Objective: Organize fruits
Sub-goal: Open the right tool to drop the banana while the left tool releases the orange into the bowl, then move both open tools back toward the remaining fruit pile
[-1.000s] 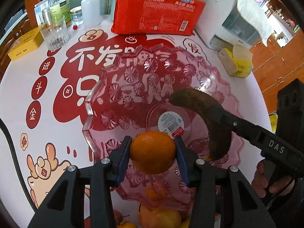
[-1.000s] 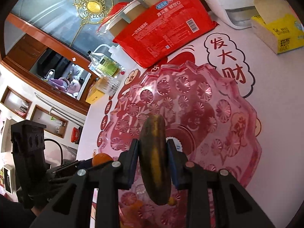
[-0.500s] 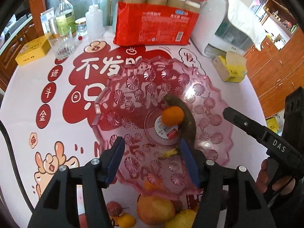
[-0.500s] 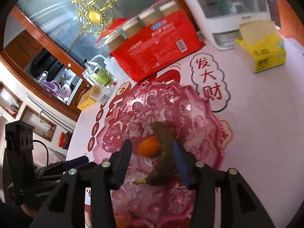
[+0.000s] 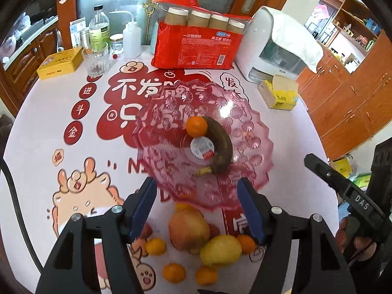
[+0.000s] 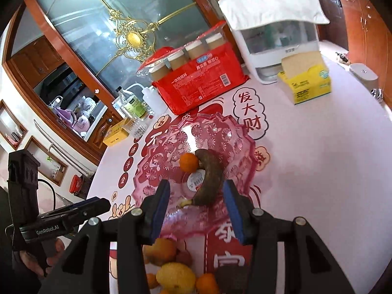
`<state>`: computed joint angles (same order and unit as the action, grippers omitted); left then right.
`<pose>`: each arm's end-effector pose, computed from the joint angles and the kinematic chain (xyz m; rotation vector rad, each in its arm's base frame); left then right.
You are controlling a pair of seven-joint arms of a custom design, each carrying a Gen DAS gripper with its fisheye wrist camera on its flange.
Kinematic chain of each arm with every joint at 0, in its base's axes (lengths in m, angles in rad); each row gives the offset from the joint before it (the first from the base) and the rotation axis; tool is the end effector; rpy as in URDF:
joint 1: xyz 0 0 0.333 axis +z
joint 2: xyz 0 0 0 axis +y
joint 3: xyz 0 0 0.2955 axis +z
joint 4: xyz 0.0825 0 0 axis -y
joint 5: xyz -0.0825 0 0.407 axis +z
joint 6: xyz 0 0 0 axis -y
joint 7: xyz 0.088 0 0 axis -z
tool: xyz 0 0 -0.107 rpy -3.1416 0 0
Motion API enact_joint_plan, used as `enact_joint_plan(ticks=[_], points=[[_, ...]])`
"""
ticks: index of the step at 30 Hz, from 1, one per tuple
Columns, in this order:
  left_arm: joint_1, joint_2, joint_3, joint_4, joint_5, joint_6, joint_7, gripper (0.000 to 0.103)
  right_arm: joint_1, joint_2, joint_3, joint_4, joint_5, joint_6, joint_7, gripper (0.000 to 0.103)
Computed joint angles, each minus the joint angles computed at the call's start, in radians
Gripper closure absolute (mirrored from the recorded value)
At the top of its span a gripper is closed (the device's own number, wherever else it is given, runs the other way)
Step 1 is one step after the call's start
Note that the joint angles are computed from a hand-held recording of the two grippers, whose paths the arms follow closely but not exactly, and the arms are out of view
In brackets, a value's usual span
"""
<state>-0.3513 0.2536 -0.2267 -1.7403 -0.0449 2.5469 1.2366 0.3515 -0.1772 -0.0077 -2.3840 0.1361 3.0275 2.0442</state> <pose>0.5843 -0.3657 0.4657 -1.8639 2.2579 -0.8377 0.5151 0.1735 0.4539 -1.4262 1.8525 -0.2911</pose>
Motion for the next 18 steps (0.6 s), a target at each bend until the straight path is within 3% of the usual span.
enact_joint_plan(ticks=[5,9,18], points=[[0.01,-0.108,-0.014,-0.138,-0.033,0.036,0.008,0.036,-0.091,-0.108,0.095,-0.088,-0.171,-0.012,0.16,0.057],[0.016,-0.186,-0.024,-0.232,-0.05,0.049,0.005,0.033,-0.121,-0.179,0.136,-0.146,-0.276,-0.043,0.26,0.052],[0.018,-0.295,-0.048,-0.366,-0.082,0.042,0.009,0.028,-0.11,-0.284,0.175,-0.245,-0.408,-0.134,0.383,0.052]])
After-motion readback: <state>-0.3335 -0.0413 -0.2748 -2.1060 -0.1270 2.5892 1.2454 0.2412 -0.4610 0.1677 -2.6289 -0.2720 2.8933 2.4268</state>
